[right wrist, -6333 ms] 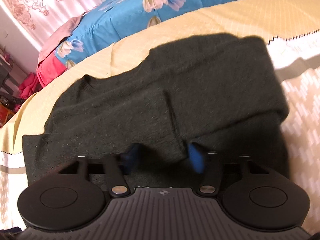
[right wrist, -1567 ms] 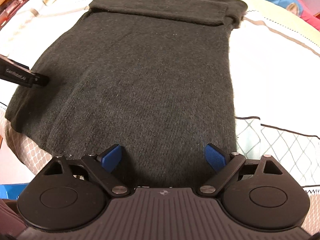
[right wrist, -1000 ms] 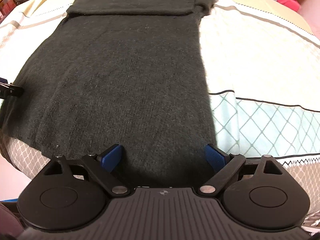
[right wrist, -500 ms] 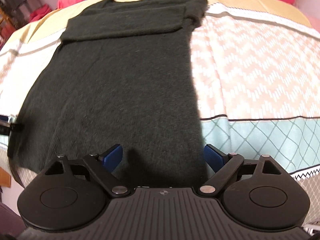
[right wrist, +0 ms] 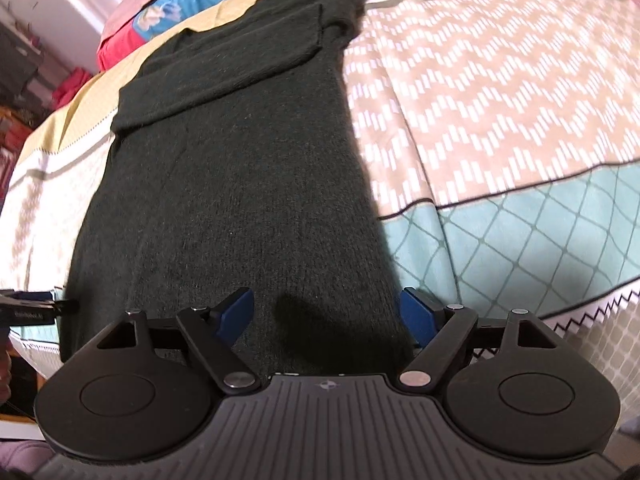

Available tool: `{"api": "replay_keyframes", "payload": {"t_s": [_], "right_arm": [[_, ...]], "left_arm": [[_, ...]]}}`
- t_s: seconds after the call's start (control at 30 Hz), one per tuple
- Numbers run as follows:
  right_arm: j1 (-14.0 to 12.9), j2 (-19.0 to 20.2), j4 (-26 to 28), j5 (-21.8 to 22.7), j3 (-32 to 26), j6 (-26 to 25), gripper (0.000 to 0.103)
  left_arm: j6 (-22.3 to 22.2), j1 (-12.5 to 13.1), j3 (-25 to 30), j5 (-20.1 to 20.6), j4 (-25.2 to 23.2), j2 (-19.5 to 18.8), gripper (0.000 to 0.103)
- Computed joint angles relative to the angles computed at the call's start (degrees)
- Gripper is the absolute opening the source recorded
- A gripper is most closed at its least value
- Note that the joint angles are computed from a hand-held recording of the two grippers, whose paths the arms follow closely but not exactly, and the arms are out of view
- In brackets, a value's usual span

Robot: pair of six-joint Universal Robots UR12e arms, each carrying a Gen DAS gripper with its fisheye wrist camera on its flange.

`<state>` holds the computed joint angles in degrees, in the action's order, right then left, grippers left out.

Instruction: Fold small clothes

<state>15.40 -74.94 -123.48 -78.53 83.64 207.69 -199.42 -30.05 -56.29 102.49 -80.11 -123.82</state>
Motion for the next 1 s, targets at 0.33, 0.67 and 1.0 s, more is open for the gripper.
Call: {"api": "replay_keyframes", "payload": {"t_s": [0.33, 0.67, 1.0], "right_arm": [[-1.19, -1.93, -2.2, 2.62, 3.05, 5.57, 0.079], [-3.97, -4.22, -9.06, 9.2, 8.29, 16.13, 0.08], [-7.32, -5.23, -16.79, 21.67, 13.25, 25.7, 0.08]], "left_arm": [[0.44, 1.29, -2.43, -4.67, 1.93, 1.5, 0.103], [-3.36, 6.67, -14.42, -24.0, 12.85, 8.32, 0.103], [-8.45, 11.25, -22.81, -43.4, 24.85, 10.62, 0.103]]}}
